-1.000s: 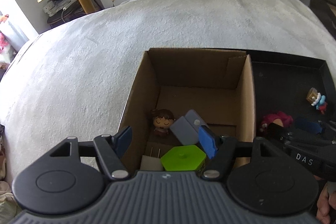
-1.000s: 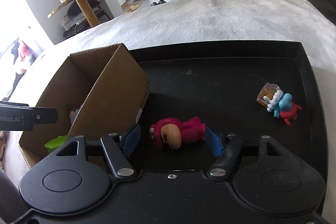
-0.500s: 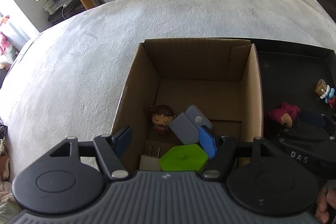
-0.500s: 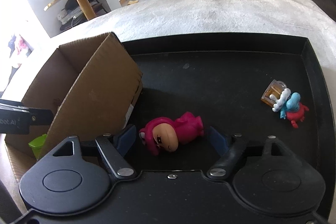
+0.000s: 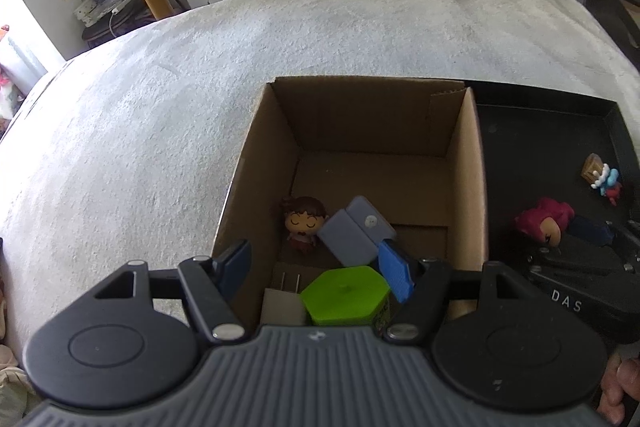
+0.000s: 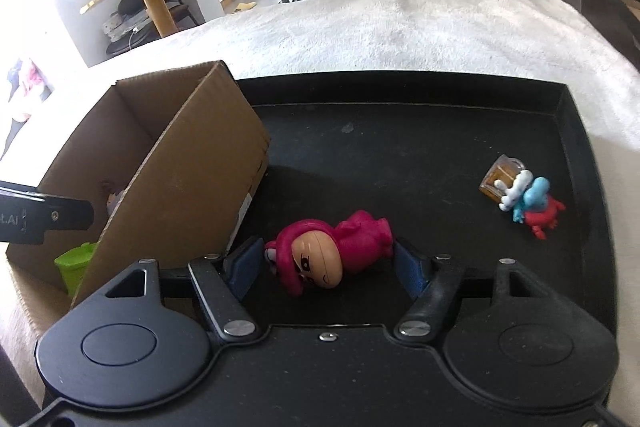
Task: Organize rigid objects
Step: 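Lower the right gripper onto the pink-haired doll and close it, then lift the pink-haired doll with the right gripper and carry it over the box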
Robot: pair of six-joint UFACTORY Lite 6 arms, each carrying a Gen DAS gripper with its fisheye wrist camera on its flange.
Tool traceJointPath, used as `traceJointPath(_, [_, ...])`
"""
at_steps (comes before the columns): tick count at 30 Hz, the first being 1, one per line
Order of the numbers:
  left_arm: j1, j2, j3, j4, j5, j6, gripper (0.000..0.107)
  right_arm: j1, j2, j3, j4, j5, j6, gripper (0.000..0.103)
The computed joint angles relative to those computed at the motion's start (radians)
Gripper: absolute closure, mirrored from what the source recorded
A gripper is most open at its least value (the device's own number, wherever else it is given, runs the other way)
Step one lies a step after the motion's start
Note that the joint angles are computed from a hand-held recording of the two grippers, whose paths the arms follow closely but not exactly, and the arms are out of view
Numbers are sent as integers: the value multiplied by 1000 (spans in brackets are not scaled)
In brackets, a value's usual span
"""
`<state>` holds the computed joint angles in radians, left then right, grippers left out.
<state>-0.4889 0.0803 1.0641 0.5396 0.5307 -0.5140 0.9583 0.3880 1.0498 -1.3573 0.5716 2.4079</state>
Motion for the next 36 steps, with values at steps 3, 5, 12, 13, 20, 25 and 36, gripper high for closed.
traceJointPath(3, [14,-31,-12,-39,-3,39,38,21,-31,-7,69,35,-57,35])
traceJointPath(5, [24,-50,-21,-66,-7,66,38,31,-51,-2,100,67,-92,35])
traceJointPath(12, [74,-114,-46,-163,-20,178,38,54,-73,59,193,154,-219,34])
traceJointPath(13, [82,-118,-46,-177,-20,192,38,59,-77,66,204,166,-235,34])
traceJointPath(20, [140,-151,-55,-283,-36,305,38,80,-39,194,276,253,-359,34])
traceJointPath(25, [192,-166,-66,-384,-48,407,38,99,-4,281,311,312,-441,34])
traceJointPath(36, [306,-161,-72,-649,-65,679,38,116,98,469,369,407,-582,34])
